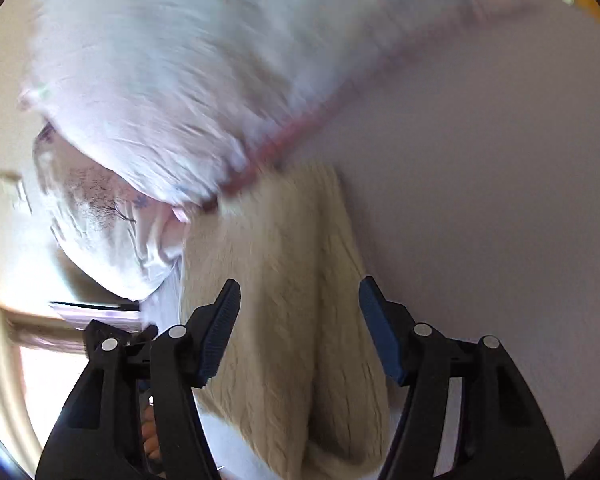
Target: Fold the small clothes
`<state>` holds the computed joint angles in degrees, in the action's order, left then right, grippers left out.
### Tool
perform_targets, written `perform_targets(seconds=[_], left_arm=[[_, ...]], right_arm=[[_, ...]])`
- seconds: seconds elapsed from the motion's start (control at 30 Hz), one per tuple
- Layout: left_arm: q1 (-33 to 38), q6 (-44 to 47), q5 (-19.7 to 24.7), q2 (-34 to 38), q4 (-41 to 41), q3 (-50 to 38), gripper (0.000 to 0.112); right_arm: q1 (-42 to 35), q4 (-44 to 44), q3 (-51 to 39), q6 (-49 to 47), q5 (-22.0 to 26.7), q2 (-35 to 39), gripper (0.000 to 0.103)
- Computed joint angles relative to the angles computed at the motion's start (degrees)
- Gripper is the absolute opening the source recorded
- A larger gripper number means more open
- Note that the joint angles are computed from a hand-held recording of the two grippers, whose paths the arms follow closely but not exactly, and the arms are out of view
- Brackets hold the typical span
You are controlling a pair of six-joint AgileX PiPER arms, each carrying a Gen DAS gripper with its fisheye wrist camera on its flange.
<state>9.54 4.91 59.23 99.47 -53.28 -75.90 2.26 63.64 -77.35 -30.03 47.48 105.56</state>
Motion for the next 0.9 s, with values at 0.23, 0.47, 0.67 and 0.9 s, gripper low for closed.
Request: perform_targets(seconds=[0.23,0.47,0.67,0.9], left_arm=[[-5.21,-2.82,-0.84,4.44,3.9,-6.35,0.084],[-8.96,-4.41,-1.0,10.0,5.22,-11.09,0.087],[-7.81,-1.03,-2.07,9.85,0.31,-8.23,0.088],[-3.59,6.69,-0.61,5.31,0.71,-3.54,0.038]], right_arm=[[8.3,-23.19,-5.9,15.28,-8.39,1.25,0.003],[-0.3,-6.63,-3.31,11.18,-1.74,2.53,0.086],[2.83,-6.54,-5.0,10.58,2.64,6.48,0.098],[8.81,0.82,4.29,4.05,-6.62,0.66,0.035]])
